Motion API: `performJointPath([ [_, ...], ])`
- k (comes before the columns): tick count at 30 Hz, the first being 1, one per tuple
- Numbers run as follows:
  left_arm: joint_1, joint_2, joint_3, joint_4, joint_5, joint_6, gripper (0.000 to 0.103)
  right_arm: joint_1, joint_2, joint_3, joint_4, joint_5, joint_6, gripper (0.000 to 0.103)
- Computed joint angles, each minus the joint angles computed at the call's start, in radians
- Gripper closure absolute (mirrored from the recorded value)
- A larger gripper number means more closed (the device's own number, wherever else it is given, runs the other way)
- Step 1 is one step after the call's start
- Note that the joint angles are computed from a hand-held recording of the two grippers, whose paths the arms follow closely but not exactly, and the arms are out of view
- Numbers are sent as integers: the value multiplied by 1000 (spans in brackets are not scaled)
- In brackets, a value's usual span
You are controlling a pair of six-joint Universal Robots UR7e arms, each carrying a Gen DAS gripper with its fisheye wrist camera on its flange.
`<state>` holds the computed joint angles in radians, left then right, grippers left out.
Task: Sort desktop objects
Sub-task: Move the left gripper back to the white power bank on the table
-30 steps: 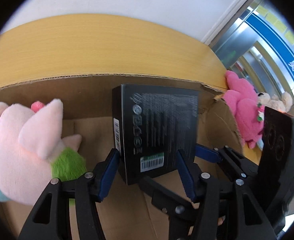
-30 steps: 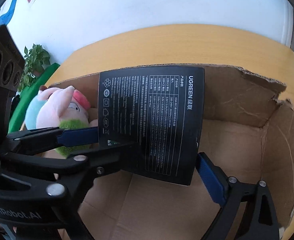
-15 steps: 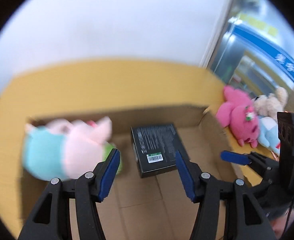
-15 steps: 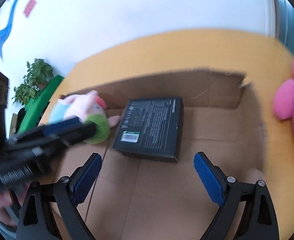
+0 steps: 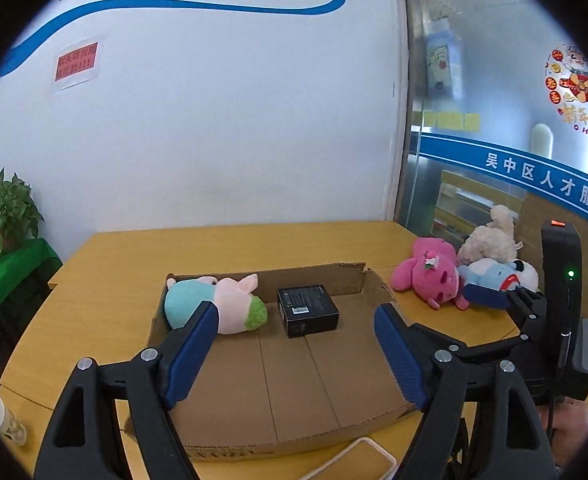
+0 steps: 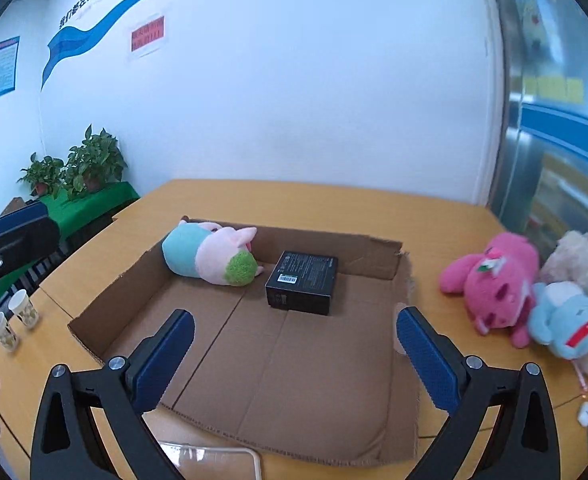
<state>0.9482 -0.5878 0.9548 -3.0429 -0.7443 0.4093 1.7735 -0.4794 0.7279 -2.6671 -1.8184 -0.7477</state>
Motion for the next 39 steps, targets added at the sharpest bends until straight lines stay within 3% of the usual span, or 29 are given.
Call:
performJointPath([
  [2, -4, -25, 70, -43, 3, -14, 23, 4, -49, 95, -59, -4, -15, 0],
  [7, -14, -34, 177, -197, 94, -8, 23, 6, -130, 296, -252, -38, -69, 0],
  [11, 4, -127, 334, -94, 8, -174, 23, -20, -204, 444, -323, -19, -74, 0],
  [17, 33, -203, 472, 97, -91, -394, 23, -96, -284, 524, -83, 27, 52, 0],
  [20, 40, -219, 517, 143, -113, -467, 23, -124, -298, 535, 24, 41, 65, 0],
  [32, 77, -268, 653, 147, -219, -631, 25, -115, -279, 565, 223, -28, -107, 0],
  [36, 91, -294, 693, 148, -235, -673, 29, -111, -262, 559, 260, -48, -114, 0],
  [39, 102, -310, 711, 160, -238, -691, 35, -119, -289, 582, 327, 22, -134, 0],
])
